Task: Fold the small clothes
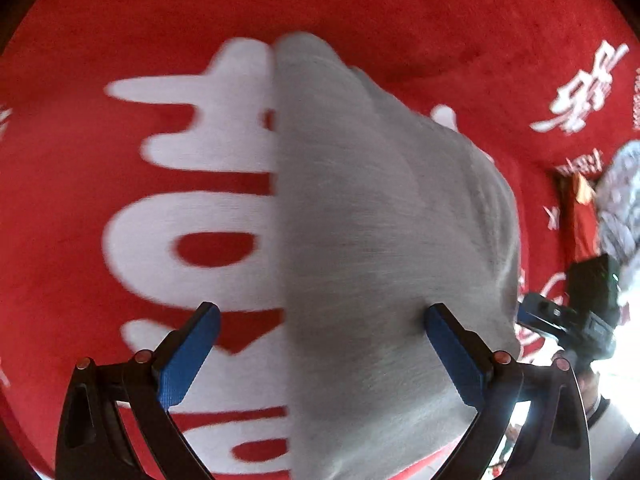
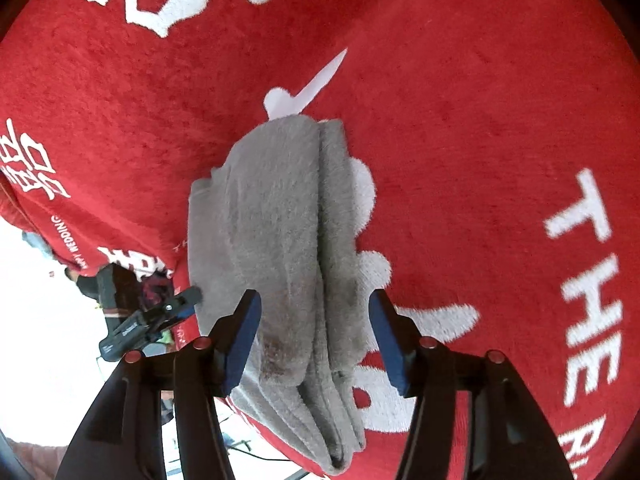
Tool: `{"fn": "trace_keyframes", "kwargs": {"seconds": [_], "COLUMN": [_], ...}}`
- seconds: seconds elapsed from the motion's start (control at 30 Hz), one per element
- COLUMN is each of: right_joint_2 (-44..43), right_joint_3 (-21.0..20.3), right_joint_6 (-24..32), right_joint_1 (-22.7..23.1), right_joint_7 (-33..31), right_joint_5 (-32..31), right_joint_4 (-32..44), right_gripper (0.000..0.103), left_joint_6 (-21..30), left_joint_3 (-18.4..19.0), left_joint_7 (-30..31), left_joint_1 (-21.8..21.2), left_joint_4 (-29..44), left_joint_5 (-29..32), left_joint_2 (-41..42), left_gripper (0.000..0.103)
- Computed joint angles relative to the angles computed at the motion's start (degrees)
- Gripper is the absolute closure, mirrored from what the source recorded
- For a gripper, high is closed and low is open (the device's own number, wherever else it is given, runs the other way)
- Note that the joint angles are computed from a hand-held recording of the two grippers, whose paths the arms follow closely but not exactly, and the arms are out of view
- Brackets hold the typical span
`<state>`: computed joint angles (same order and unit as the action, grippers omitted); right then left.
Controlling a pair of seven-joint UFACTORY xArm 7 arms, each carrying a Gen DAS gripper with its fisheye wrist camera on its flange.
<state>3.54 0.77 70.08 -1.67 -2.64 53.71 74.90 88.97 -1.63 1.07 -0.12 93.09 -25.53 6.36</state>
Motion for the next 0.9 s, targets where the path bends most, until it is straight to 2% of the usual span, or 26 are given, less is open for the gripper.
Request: {"fn": "trace_keyframes", "kwargs": {"seconds": [0.3,0.43,0.5,0.53,0.57,0.6,0.67,0.73,0.9], "right_joint_2": [7.1,9.2,8.9,8.6,8.1,8.0,6.7,5.6,3.0], "right_joint_3": [2.3,3.9,4.2,4.2,4.2,4.1,4.0,4.0,3.7], "right_joint_6": [3.2,3.5,1.9,1.5,1.1,1.4,1.5,1.5,1.9], "right_joint_1": [-0.7,-0.3,-0.1,-0.1,0.0,0.1,0.0,0.1,1.0], "right_joint_7": [-6.7,-7.4,-5.4,-4.4,-2.7,-1.4,-0.8,-0.6,0.0], "right_joint_5": [4.6,5.6,7.2,7.6,8.1,7.8,8.3,10.3,15.1], "right_joint_4": [5.9,7.9,6.6,6.1,5.3,5.0,3.7,3.1,2.0], "right_gripper": [0.041,0.041,0.041,0.041,0.048,0.068,0.071,0.072,0.073], "left_joint_6": [0.0,0.3,-0.1,-0.7,-1.2,-1.4,-1.0,-0.1,1.7], "left_joint_3": [-1.5,-2.0,-1.9,-1.8,-1.5,-1.3,-0.6,0.1,1.2], "left_joint_7": [1.0,1.2,0.7,0.4,0.3,0.6,1.8,2.8,4.3], "left_joint_1": [-1.4,-2.6,-2.8,-2.8,-2.6,-2.3,-1.3,-0.3,1.2], "left_joint_4": [2.0,3.0,2.3,1.9,1.2,0.6,0.0,0.0,-0.4], "left_joint_5": [-3.0,0.3,0.8,0.7,0.1,-0.5,-2.5,-4.6,-8.0], "left_joint_2": [2.4,2.7,1.9,1.4,0.6,-0.1,-1.1,-1.6,-4.0], "left_gripper": [0.001,0.001,0.008,0.014,0.023,0.027,0.047,0.054,0.055]}}
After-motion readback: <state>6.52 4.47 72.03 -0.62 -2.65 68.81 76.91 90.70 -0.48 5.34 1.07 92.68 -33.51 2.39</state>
